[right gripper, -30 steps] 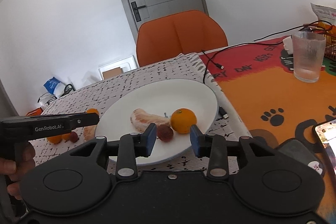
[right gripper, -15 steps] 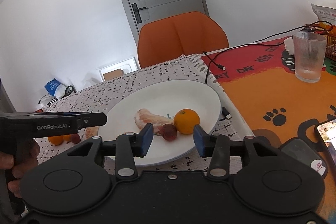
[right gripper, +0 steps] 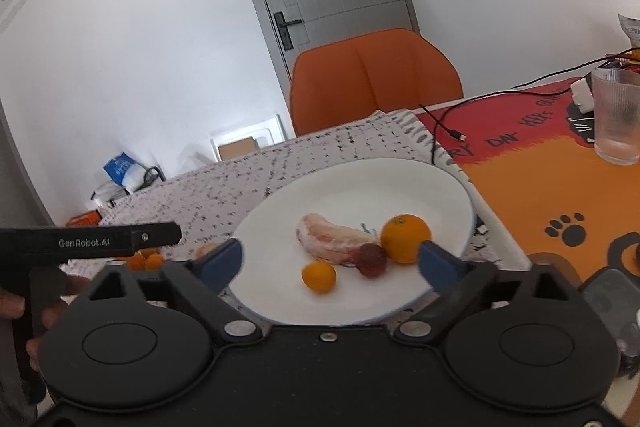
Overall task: Organize fruits
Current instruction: 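Withdraw both grippers from the plate back toward the remaining fruits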
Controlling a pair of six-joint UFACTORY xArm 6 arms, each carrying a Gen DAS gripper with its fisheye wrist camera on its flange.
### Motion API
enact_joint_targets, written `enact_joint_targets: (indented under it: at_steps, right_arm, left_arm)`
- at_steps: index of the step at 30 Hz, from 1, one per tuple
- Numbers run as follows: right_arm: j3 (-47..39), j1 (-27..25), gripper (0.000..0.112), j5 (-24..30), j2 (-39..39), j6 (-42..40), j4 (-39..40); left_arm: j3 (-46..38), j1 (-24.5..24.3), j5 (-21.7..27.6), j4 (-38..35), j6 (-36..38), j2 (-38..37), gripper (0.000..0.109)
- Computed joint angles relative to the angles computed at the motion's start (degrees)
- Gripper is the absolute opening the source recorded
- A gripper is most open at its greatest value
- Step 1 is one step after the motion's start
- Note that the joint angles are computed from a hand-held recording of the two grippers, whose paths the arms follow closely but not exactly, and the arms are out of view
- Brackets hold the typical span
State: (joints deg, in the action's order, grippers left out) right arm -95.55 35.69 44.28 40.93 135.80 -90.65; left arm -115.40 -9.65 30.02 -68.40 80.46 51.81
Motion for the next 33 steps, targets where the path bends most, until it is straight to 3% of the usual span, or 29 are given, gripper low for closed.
enact_joint_targets:
  at_steps: [6,8,14,28,30,33]
  right_arm:
    - [-2.71,-0.42,0.103,-1.59,1.77,0.29,-0.86]
    - [-3.93,-0.61,0.103,-2.25,2.55,-0.48,-0.61]
    - [-6.79,-0.79,0.103,-3.82,4.3,-1.87,-0.55]
    - [-16.59,-1.46,0.102,-9.51,10.04,-11.29,1.95]
    - [-18.67,-1.57,0.099,-10.27,11.3,-13.14,2.94]
    - [-22.52,-1.83,0.09,-11.58,13.72,-17.15,5.85]
  left_arm:
    - [-1.5,0.97,-2.65,4.45,-5.58,1.03,0.099]
    - [-2.8,1.88,-1.27,5.26,-7.51,1.72,0.099]
    - [-2.59,2.97,-2.54,2.29,-4.78,1.43,0.103]
    - [-8.28,7.89,5.19,4.73,-16.09,4.67,0.103]
    - [-8.75,8.5,6.32,5.44,-17.65,4.93,0.103]
    - [-7.96,8.55,4.12,6.36,-17.87,4.64,0.103]
